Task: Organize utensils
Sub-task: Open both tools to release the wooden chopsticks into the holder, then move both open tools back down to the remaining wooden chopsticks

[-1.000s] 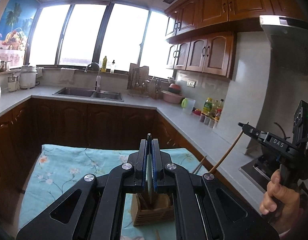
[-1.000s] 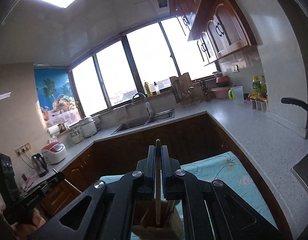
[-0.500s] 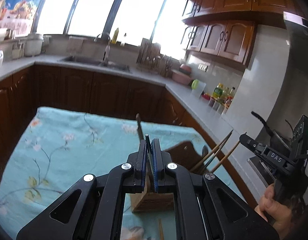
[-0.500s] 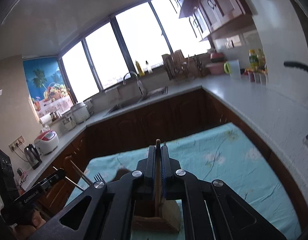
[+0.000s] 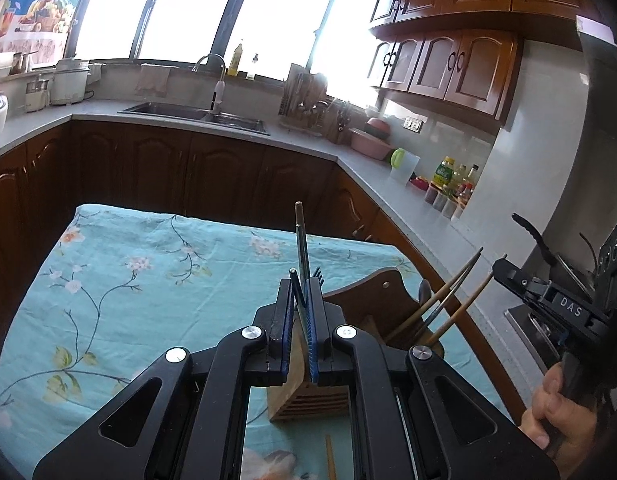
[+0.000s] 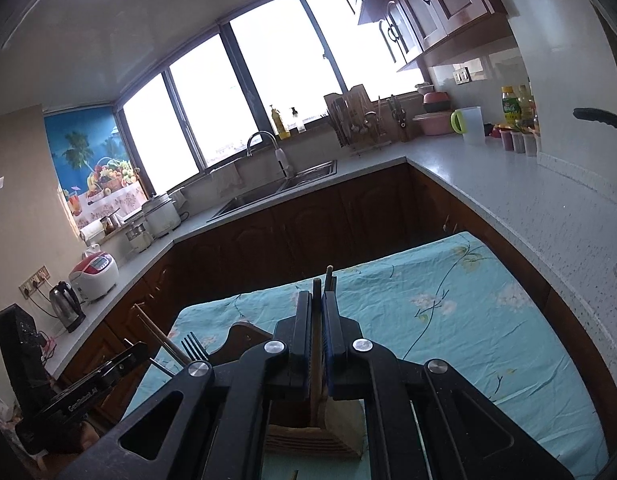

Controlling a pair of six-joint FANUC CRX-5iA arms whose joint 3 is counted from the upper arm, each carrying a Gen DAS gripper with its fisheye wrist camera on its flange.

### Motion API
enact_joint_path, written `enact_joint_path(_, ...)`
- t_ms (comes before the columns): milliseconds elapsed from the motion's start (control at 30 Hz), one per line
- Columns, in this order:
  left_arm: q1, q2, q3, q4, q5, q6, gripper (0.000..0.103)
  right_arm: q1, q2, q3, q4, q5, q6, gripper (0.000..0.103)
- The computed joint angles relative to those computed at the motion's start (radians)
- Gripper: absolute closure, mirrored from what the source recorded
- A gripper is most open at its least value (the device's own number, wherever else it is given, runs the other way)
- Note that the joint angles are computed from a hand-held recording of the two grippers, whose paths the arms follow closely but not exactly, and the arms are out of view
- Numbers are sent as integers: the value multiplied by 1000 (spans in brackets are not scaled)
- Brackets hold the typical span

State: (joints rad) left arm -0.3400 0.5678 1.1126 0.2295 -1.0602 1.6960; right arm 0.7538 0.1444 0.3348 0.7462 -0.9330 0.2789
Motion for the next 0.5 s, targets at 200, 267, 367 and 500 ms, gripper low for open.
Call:
enact_joint_path(200,8,-62,-95,7,51,15,60,5,-46,-68,46,51,-79,56)
enact_joint_path(267,9,-85,-126,9,62,9,55,11,-70,-104,93,65,-121,46)
enact_joint_path(367,6,-143,-201,-23,97,31,27,28,-108,-150,157,64,-181,26)
enact_joint_path(500,11,-212,-298,-28,123,39,21,61,-158,-212,225,42,-241,17)
